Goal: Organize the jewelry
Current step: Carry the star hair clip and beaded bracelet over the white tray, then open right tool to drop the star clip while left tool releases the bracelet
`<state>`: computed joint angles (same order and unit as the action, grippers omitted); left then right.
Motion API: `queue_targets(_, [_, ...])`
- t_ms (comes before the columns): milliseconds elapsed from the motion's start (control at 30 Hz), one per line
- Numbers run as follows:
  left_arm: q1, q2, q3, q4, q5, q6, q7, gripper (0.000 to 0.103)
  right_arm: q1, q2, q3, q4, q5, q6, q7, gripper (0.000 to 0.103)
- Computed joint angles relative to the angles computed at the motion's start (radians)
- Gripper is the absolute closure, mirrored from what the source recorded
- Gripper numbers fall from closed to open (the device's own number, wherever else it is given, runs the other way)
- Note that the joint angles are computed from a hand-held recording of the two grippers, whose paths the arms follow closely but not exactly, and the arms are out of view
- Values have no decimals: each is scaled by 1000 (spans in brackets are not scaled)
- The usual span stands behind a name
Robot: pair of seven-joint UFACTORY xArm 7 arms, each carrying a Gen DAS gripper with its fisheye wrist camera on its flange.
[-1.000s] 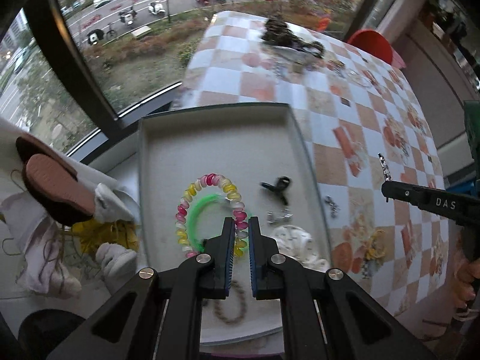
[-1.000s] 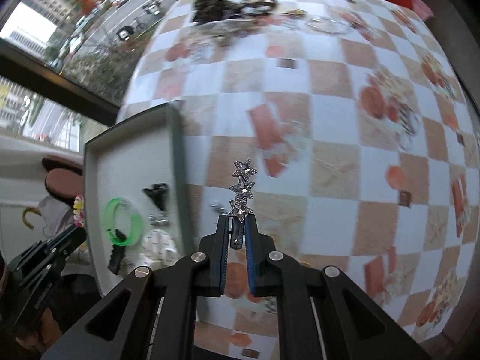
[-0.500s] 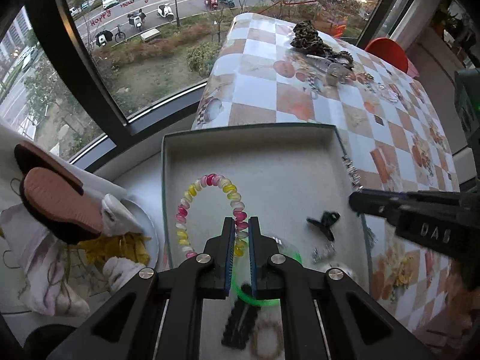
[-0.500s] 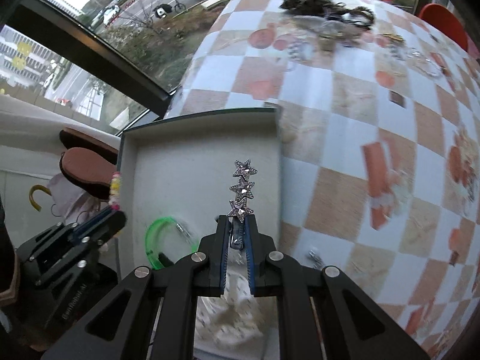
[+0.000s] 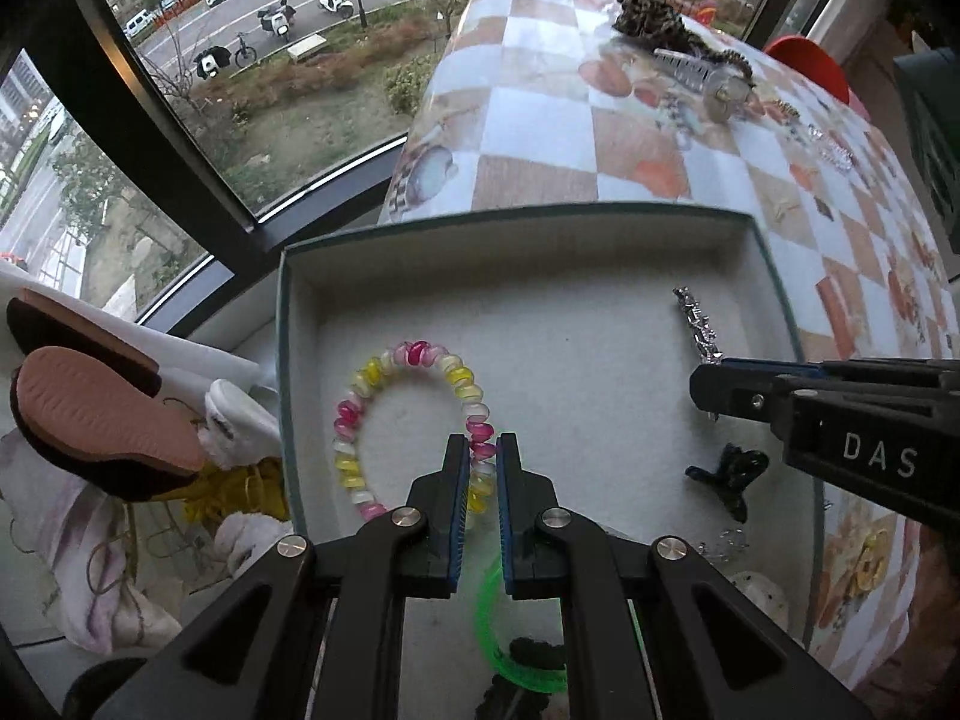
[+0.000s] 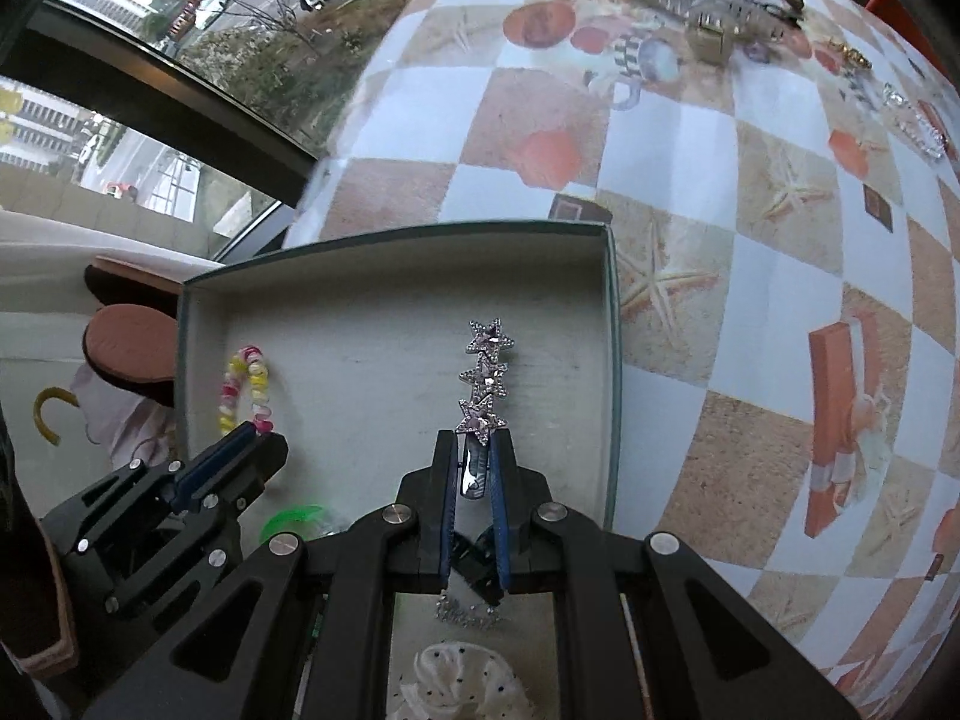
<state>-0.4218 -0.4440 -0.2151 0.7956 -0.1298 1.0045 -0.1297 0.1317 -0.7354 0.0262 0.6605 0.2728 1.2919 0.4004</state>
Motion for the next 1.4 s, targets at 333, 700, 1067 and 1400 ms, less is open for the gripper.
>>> queue_targets(333, [-3,22,-20,13,40,24,-27,90,-6,29,-22,17,20,10,-14,76])
queue_targets(700, [-6,25,-35,36,81,62,-50,90,-49,-164,-24,10,22,65,87,49])
queue_targets(1067, [-21,54,-63,68,140,107,-82,90,-108,-335,-61,31,-51,249,144,39])
queue_targets(1400, [-26,78,-53,96,136,115,-76,90,-193,-459,-118,38,-109,420,129,36])
